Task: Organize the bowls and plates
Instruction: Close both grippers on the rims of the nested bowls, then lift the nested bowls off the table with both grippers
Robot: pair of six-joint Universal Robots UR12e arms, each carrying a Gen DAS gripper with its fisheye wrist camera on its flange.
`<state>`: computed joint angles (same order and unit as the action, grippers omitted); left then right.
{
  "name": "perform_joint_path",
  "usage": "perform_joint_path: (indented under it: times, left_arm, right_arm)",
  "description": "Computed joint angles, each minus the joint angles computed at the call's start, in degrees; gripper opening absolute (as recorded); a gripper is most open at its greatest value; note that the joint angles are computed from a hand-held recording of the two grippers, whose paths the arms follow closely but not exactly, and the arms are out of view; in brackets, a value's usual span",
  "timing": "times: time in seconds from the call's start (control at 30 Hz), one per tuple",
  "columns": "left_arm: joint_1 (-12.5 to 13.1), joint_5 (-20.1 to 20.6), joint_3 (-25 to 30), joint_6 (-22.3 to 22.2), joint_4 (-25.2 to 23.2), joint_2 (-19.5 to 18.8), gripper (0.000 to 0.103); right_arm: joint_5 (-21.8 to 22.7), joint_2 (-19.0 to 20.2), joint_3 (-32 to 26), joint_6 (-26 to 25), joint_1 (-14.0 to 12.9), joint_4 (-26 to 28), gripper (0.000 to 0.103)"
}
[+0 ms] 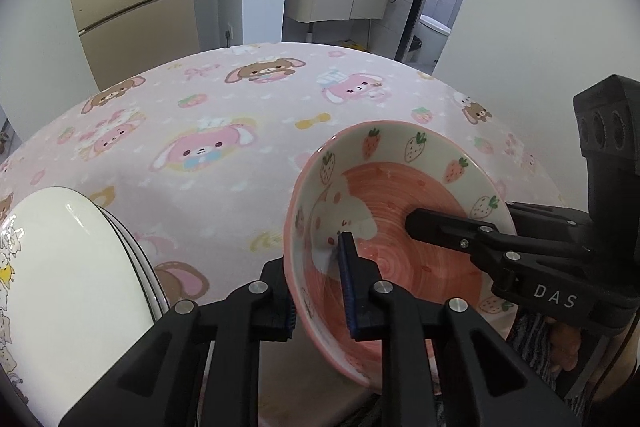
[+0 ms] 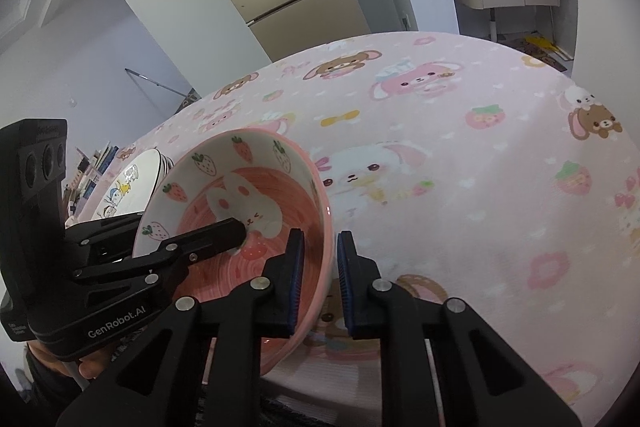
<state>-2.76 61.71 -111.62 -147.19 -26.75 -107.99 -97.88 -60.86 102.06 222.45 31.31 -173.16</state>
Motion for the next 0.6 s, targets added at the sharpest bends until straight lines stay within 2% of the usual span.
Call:
perform_joint_path:
  times: [0.17, 0.27, 0.43, 0.5, 0.6]
  left_arm:
    - [0.25, -0.75, -0.59, -1.08, 1.88, 0.05, 0.016]
    - [0.82, -3.0, -1.57, -1.11, 5.04, 0.52, 0.014]
    - [1.58, -6.47, -2.82, -2.22, 10.03, 1.56, 0.014]
    - [2.1, -8.14, -3.03, -3.03, 10.77, 2.0, 0.015]
    - [3.19, -11.18, -3.35, -2.83, 11.11, 3.26, 0.015]
  right_arm:
    - [-1.06, 0.16, -0.55, -0.89, 0.37, 0.84, 0.012]
    - [-2.85, 0.05, 0.05, -1.29, 0.83, -1.73, 0.01]
    - [-8.48, -0.09, 0.68, -3.86, 2.36, -6.87, 0.009]
    - [-10.84, -0.05, 0.43, -5.49, 3.05, -7.79, 0.009]
    - [-16.72, 0.16, -0.66, -9.0, 4.91, -9.45, 0.009]
